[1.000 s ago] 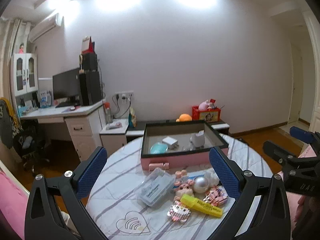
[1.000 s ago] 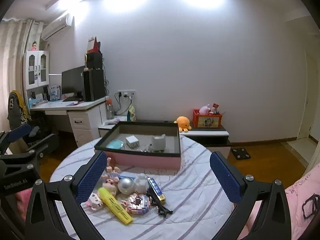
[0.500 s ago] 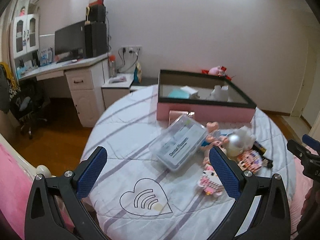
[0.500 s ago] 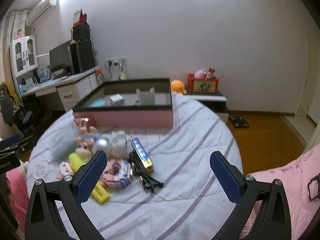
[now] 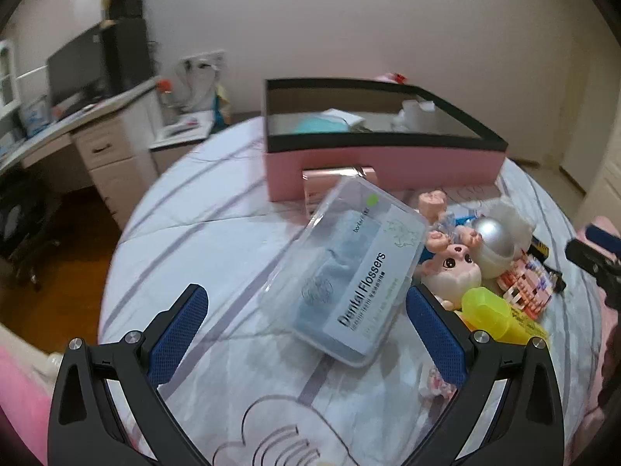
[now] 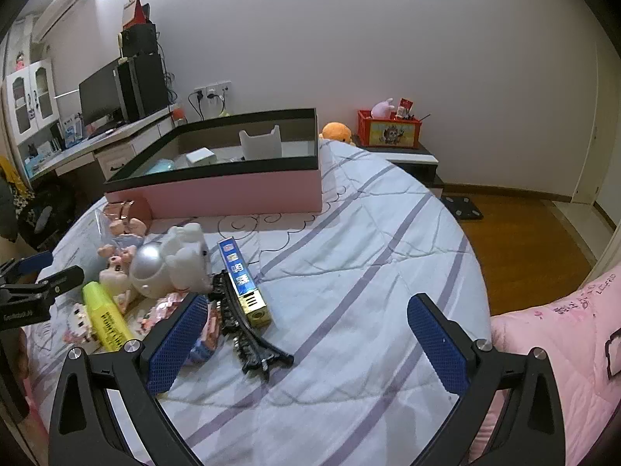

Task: Organize rigid objects
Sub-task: 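Grasp the clear dental flosser case with the left tool while the right tool grasps the blue-gold box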

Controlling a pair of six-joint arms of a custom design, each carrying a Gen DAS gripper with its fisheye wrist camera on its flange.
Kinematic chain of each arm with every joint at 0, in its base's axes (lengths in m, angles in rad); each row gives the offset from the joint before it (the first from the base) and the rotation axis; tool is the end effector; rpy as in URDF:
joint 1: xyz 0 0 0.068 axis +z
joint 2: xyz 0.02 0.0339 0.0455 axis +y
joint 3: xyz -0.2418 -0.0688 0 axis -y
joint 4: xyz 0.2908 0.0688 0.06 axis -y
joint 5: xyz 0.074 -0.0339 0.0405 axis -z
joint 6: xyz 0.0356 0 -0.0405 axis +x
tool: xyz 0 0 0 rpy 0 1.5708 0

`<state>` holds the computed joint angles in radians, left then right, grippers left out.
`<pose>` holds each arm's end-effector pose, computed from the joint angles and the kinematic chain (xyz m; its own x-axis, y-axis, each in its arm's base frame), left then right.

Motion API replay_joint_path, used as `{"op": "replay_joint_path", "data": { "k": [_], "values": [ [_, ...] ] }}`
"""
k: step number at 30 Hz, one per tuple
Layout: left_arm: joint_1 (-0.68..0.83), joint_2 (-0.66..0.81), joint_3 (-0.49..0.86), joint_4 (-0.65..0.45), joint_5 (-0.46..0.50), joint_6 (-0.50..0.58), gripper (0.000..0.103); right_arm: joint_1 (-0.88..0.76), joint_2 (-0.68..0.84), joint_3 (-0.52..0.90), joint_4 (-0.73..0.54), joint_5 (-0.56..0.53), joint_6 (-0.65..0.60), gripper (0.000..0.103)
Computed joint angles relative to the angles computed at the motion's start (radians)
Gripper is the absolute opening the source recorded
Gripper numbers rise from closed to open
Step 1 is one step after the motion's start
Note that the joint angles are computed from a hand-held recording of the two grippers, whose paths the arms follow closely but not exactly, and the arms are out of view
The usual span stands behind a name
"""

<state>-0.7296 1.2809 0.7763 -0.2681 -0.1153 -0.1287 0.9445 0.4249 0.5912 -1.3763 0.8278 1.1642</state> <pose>0.2359 -0.2054 0.1808 -0.5932 0.3594 -0.7204 0.5290 0.8485 -0.0123 0.0864 0.0747 0.2287 -0.5803 0.2579 -0.7725 0.3472 0.9364 0.0517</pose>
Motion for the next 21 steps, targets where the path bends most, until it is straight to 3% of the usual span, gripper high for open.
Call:
{"op": "replay_joint_path", "data": {
  "k": [7, 9, 10, 13, 21],
  "values": [
    [-0.003, 0.144, 0.118, -0.035, -0.024, 0.031, 0.103, -0.14, -0.038, -0.036, 0.119, -0.081, -0.18, 0.103],
    [0.004, 0.146, 0.122, -0.028, -0.023, 0.018, 0.087, -0.173, -0.043, -0.043, 0.139, -0.107, -0.216, 0.103],
    [0.011, 0.153, 0.131, -0.035, -0.013, 0.004, 0.064, -0.183, -0.044, -0.045, 0.146, -0.112, -0.226, 0.103],
    [0.027, 0.153, 0.132, -0.052, 0.012, -0.041, 0.064, -0.209, -0.055, -0.052, 0.154, -0.135, -0.251, 0.103],
    [-0.02, 0.048, 0.048, -0.087, -0.093, -0.103, 0.064, -0.309, -0.006, -0.036, 0.21, -0.206, -0.402, 0.103]
  ]
}}
